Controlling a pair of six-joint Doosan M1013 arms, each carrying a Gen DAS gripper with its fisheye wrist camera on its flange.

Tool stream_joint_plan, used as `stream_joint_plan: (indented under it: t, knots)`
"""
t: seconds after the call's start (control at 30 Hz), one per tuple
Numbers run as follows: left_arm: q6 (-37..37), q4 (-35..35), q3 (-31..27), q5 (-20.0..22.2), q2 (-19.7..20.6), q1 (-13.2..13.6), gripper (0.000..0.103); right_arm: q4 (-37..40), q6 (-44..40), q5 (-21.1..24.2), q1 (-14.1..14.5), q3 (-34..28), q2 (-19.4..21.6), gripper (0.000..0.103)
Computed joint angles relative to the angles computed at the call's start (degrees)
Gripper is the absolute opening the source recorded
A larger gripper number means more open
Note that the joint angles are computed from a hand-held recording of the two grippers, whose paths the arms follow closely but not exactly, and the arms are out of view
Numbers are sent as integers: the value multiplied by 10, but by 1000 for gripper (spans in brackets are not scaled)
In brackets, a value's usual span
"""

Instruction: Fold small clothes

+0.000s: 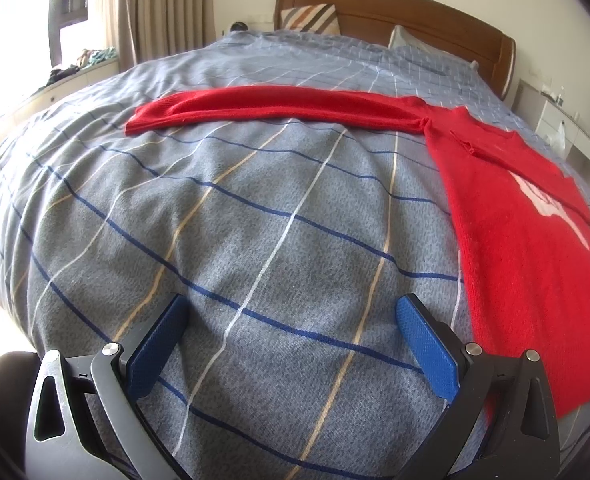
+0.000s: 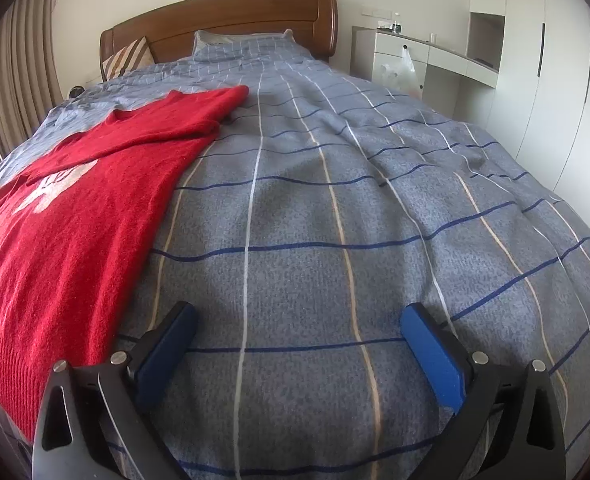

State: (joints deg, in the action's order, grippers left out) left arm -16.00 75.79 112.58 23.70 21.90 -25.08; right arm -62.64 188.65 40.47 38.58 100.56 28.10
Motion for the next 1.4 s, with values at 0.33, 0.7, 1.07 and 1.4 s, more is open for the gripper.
stream_joint_plan:
  t: [0.33,0.7,1.07,1.4]
  knots:
    - [-20,14,2,-6,1,2,103,0,0,1,0,0,0,102]
    - [17,-23,1,-22,-3,7,103,-1,1,1,0,0,0,102]
    - [90,-71,-7,-20,-2,8,103,-2,2,0,0,1,0,102]
    - [109,-82,-8,-17,-1,8,103,-2,2,0,0,1,0,102]
